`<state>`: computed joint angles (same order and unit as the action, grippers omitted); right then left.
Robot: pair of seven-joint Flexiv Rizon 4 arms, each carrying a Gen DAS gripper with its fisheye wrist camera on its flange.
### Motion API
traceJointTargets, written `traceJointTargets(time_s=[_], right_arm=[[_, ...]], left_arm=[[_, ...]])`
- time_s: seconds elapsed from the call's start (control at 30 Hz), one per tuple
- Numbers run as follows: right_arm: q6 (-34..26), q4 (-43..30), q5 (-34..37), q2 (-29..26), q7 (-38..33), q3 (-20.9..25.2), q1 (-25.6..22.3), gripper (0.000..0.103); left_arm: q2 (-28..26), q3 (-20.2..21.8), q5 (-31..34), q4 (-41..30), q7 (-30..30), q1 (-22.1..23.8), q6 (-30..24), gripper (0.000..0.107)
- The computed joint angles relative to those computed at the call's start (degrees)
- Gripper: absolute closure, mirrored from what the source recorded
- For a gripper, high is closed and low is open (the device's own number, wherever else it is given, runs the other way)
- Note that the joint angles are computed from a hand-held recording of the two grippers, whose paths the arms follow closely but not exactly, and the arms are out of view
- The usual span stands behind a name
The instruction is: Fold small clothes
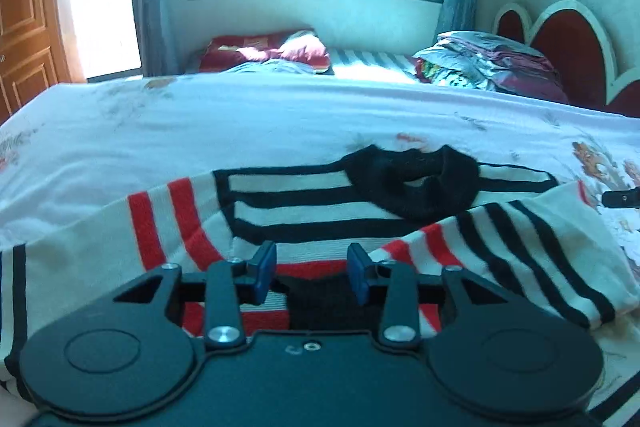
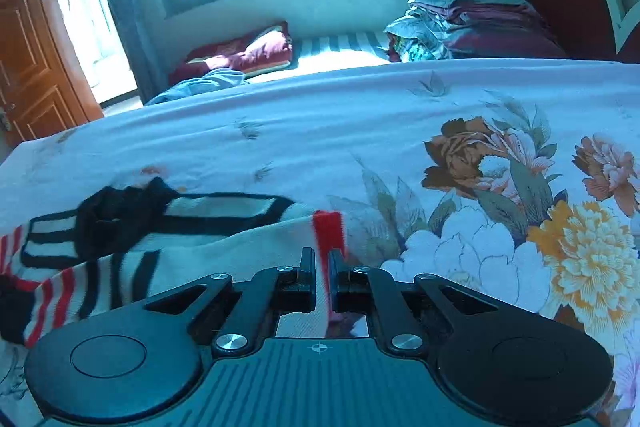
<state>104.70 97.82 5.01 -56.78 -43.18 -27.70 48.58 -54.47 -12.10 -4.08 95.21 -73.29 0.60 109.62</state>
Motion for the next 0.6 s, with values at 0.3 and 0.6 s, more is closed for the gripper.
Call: traceJointTargets(time_s=[0.3,0.6], right_arm=[[-3.5,7.1,0.7,1.3,0.2,-4.4,10.5,0.096],[-5.0,10.3,-2.7,3.5,1.6,-3.6,12.6,0.096]], left_arm=[[-3.5,-6.8,1.9,-1.8,5.2,2.3,-8.3,0.06],[-2.3,-7.0,2.5,2.3,5.7,5.1,-4.3,0.057]])
